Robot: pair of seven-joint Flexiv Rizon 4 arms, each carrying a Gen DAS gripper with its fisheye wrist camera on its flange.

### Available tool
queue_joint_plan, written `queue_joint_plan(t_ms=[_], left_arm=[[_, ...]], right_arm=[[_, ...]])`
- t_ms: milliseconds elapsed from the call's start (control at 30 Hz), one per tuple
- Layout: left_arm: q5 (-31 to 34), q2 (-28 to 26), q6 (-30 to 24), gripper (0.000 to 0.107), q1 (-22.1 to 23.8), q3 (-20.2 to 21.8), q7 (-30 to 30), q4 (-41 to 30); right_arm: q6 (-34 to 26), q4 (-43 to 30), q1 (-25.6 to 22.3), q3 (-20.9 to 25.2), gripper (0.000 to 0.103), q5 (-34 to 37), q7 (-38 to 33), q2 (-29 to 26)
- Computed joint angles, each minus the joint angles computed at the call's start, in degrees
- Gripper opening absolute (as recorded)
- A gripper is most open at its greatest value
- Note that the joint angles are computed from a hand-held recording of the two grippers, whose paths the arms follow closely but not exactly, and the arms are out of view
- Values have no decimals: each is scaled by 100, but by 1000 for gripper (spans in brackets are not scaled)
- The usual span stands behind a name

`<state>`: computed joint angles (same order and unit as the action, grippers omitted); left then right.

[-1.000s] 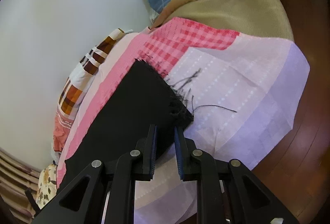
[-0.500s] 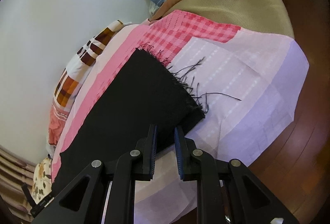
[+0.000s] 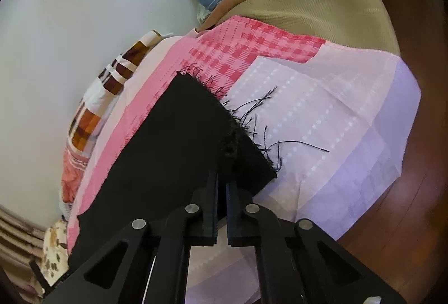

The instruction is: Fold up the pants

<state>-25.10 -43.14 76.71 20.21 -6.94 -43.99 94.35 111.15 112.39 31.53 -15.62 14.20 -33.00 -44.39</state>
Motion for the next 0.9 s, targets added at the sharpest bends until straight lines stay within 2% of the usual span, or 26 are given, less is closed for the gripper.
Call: queue_joint_plan(t_ms=[67, 233, 333, 533, 633, 667, 700, 767, 833, 900], left_arm=[[-7, -46, 170, 95, 39, -59, 53, 8], [110, -222, 274, 95, 20, 32, -11, -148], [183, -316, 186, 95, -45, 175, -149, -270], [103, -293, 211, 95, 168, -36, -122, -210], [98, -264, 359, 95, 245, -99, -66, -185], [78, -252, 449, 95, 295, -142, -48, -168], [46, -243, 512, 95, 358, -192, -41, -158], [-26, -248, 491, 95, 462, -246, -64, -200], [-125, -260, 446, 95, 548, -271, -137, -248], [-226, -272, 358, 95, 623, -276, -214, -292]], right_arm=[[-245, 23, 319, -335, 2, 77, 27, 22], [-410, 94, 508, -623, 2, 23, 225, 16], [-241, 110, 390, -491, 2, -17, 274, -10], [925, 54, -588, 632, 8, 127, 301, -163], [894, 113, -232, 286, 11, 635, 136, -101], [892, 138, -172, 218, 16, 787, 118, -73], [829, 147, -142, 172, 32, 883, 102, -50], [884, 140, -320, 336, 52, 890, 138, -61], [1049, 65, -649, 672, 53, 730, 204, -134], [1316, -56, -1275, 1307, 53, 206, 332, -261]])
